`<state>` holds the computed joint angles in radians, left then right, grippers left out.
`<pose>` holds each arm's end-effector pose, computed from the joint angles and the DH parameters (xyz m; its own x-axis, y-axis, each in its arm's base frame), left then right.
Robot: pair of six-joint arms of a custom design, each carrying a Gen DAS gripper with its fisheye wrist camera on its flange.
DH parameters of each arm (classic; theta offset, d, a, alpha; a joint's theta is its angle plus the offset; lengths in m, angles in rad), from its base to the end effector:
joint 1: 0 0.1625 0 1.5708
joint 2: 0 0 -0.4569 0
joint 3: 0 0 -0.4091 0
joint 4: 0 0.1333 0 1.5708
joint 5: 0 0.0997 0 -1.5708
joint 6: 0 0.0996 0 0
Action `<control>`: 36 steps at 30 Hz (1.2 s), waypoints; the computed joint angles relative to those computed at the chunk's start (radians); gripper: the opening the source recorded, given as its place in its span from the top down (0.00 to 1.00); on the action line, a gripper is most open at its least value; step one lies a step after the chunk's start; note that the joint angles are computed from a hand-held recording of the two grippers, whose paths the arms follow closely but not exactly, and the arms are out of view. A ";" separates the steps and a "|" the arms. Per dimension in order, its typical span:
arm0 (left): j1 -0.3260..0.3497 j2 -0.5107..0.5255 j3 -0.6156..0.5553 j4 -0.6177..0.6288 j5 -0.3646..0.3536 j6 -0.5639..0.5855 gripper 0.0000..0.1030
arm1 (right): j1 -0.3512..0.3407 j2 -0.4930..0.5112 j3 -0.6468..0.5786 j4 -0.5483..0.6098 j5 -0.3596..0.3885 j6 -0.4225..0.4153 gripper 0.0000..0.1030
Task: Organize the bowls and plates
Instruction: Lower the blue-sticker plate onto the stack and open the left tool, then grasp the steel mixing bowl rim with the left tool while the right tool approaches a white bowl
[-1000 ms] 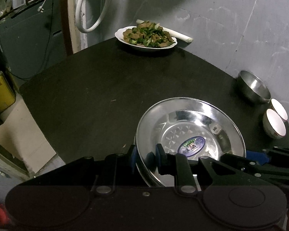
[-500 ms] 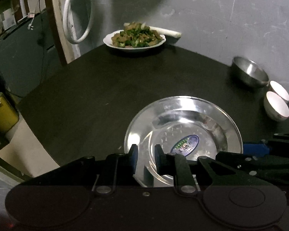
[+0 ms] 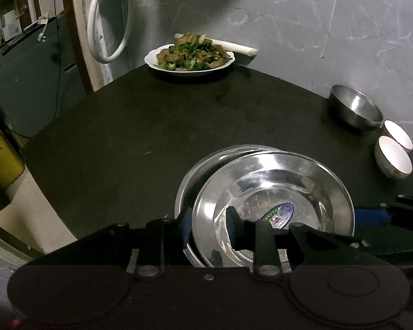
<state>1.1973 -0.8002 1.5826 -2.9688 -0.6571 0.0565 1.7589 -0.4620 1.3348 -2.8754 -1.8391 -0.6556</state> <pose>-0.0670 -0.7524 0.2098 -0.7175 -0.1596 -0.6780 0.3390 0.7704 -0.5400 0.2551 -0.7685 0.0072 -0.6638 -0.6004 0.4460 -0.7247 0.6638 -0.1850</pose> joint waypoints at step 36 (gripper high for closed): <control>-0.029 0.268 -0.397 -0.002 -0.067 0.109 0.01 | -0.078 -0.058 -0.079 -0.120 -0.036 0.006 0.00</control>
